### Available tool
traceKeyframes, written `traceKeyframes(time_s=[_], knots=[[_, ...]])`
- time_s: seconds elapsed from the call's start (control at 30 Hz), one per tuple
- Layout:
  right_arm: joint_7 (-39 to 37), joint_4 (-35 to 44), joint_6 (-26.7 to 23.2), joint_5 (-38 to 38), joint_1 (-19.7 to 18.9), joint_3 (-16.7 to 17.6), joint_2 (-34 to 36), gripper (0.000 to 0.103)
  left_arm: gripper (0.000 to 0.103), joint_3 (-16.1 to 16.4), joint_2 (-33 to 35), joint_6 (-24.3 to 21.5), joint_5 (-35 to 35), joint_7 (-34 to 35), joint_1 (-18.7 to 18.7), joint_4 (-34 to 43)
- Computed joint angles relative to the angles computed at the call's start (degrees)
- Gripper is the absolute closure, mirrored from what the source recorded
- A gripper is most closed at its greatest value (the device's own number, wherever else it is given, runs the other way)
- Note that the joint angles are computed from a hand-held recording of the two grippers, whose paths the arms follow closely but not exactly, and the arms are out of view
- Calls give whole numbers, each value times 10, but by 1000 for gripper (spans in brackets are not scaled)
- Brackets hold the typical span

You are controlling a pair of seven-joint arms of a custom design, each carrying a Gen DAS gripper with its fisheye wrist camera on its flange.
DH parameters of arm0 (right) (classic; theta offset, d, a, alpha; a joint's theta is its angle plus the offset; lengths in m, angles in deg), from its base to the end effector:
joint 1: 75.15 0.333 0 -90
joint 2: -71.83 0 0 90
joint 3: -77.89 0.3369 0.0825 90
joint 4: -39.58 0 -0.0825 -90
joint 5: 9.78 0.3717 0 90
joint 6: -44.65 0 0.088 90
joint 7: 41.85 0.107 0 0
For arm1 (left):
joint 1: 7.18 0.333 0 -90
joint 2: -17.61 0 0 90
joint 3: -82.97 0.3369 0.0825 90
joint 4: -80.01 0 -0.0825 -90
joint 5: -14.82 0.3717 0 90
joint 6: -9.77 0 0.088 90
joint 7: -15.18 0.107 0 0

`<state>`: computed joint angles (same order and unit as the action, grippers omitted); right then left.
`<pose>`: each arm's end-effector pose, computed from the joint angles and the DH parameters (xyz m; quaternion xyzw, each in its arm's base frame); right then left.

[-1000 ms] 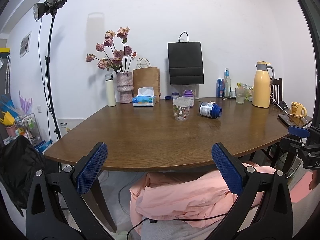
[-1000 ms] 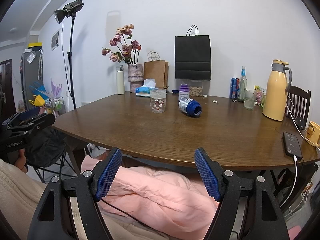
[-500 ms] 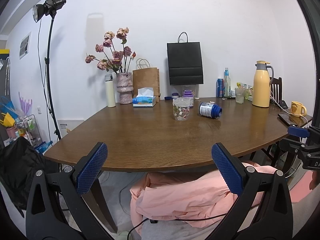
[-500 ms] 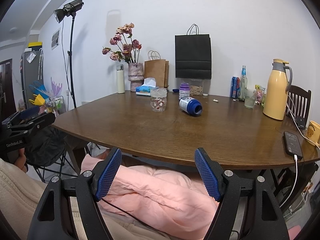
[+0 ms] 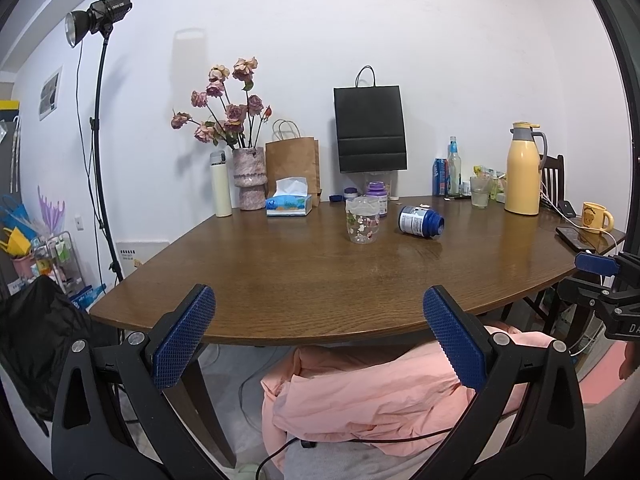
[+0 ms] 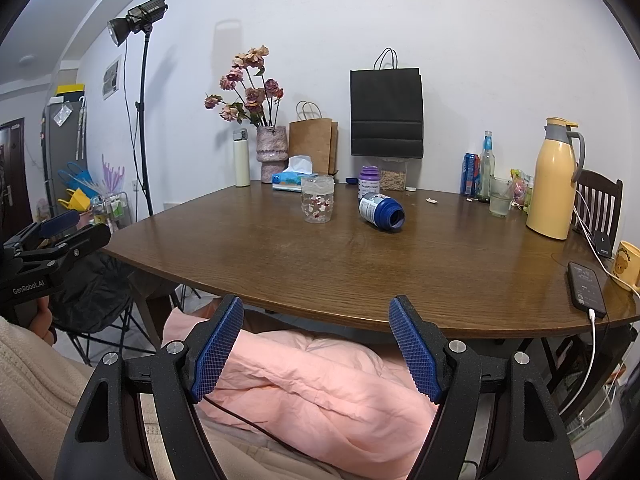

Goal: Flip cup upright

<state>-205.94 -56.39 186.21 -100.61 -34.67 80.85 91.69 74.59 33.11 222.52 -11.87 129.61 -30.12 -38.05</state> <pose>0.5004 0.4709 0.4741 -0.5941 0.5647 -0.3991 0.4110 0.5542 -0.2567 0.4947 -0.4525 0.6428 -0.4885 0.3786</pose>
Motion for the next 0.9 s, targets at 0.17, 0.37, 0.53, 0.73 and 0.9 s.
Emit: traceKeyframes(time_s=[0.17,0.37,0.53,0.73,0.9], knots=[[0,0,0,0,0,0,0,23,0,0,0,-1,0,0,0,0],[1,0,0,0,0,0,0,23,0,0,0,-1,-1,1,-1,0],[0,0,0,0,0,0,0,23,0,0,0,1,-2,1,-1,0],[0,-1,0,-1,0,0,-1,23,0,1,1,2,-3,3,-2,0],[9,8,-10,-13,2,-3,8,23,0,27,13,-37,-59,51,-32,35]])
